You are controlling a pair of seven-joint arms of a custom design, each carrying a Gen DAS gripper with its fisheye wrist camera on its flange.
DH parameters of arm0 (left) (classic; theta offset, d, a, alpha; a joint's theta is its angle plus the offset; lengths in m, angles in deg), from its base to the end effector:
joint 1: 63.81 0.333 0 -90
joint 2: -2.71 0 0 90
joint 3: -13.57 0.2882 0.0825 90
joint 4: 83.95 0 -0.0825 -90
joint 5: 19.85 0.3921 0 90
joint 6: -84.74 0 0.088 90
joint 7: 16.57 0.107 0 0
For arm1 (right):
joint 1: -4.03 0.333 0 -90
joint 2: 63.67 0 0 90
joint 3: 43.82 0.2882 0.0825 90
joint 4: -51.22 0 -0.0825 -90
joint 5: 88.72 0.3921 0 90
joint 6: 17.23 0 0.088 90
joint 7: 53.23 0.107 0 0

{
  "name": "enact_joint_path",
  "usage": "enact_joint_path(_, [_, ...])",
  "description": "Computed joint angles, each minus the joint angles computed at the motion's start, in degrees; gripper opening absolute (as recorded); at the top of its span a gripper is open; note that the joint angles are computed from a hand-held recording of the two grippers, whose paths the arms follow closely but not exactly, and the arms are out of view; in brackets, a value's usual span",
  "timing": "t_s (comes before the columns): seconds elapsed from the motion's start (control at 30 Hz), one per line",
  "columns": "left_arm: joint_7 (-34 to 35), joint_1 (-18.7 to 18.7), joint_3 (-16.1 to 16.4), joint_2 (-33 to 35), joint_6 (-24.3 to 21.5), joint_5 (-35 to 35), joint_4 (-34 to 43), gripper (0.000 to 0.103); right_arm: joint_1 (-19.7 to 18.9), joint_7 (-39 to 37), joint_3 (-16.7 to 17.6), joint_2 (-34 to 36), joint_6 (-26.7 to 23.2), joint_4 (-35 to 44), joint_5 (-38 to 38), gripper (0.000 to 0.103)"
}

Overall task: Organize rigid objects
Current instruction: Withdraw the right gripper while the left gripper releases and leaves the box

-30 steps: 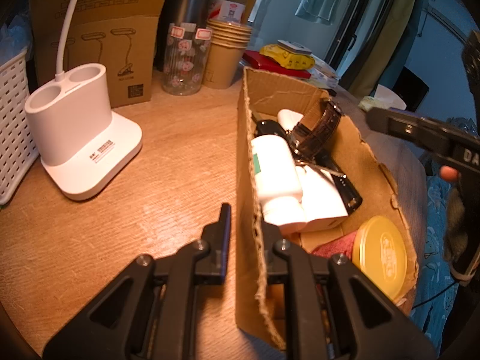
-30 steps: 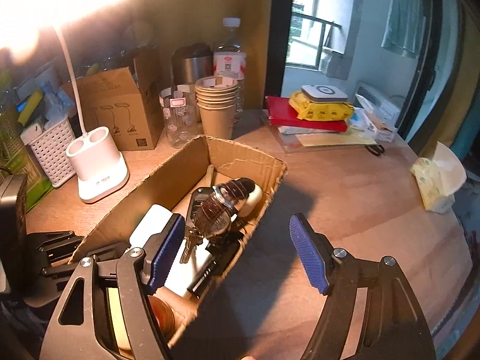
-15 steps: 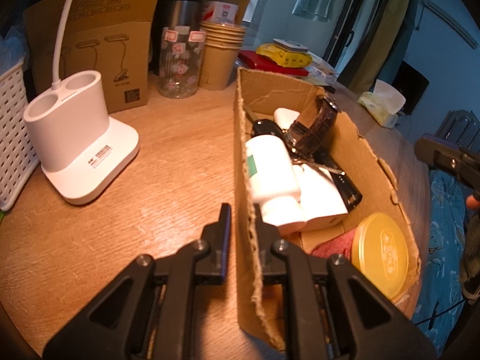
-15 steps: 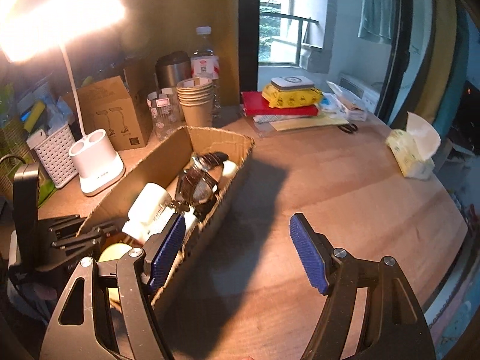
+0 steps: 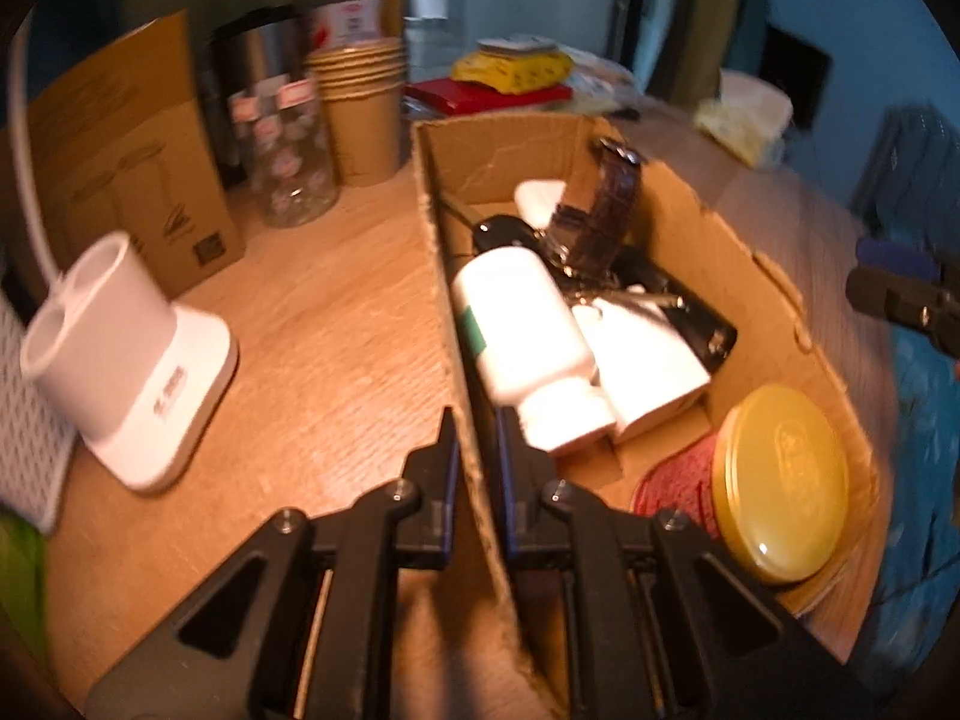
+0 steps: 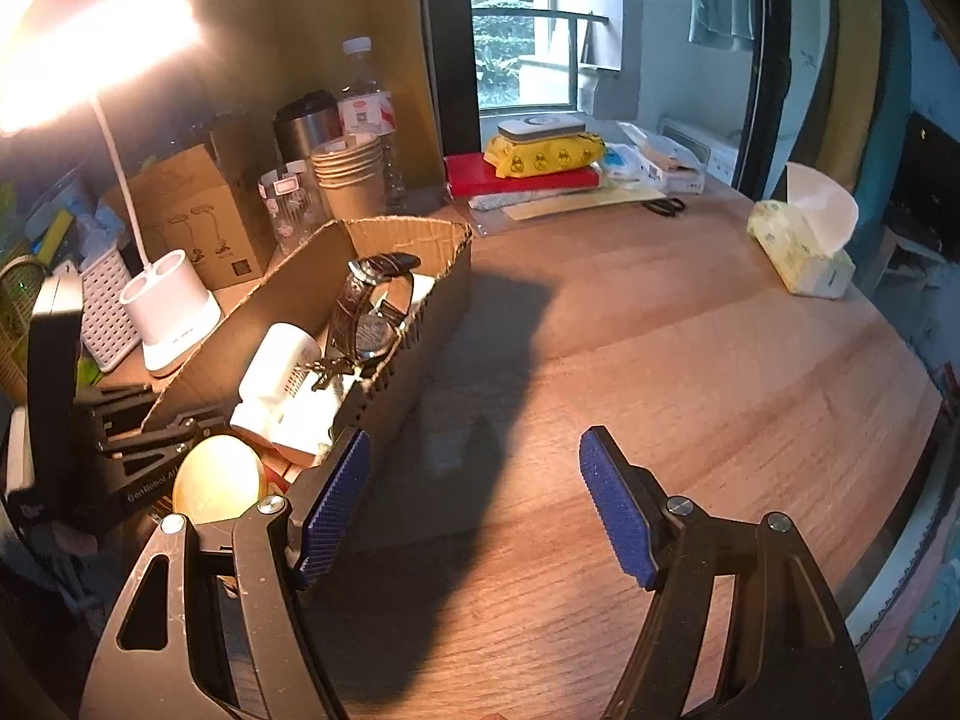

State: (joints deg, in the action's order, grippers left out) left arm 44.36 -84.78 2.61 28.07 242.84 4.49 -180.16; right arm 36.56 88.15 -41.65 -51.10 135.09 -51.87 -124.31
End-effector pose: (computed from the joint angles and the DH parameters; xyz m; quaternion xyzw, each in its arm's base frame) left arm 0.6006 -0.3738 0.3926 -0.5422 0.7723 -0.2796 0.1771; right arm 0.5380 0.3905 0.4631 -0.7092 0.6001 -0.2264 0.2927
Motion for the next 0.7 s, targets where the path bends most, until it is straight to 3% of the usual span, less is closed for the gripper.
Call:
enact_joint_path(0.3, [22.2,3.0,-5.3,6.8,-8.4,-7.2,11.3,0.012,-1.0,2.1,-0.4,-1.5,3.6,-3.7,0.4,0.075])
enact_joint_path(0.57, [38.6,2.2,-6.4,13.4,-15.7,-12.3,22.9,0.014,-2.0,5.5,-0.5,-2.9,4.4,-5.6,-1.4,0.075])
enact_joint_path(0.7, [45.3,2.4,-7.1,15.4,-16.4,-15.4,25.8,0.014,-2.7,6.1,-0.2,-3.2,4.0,-6.0,-1.7,0.075])
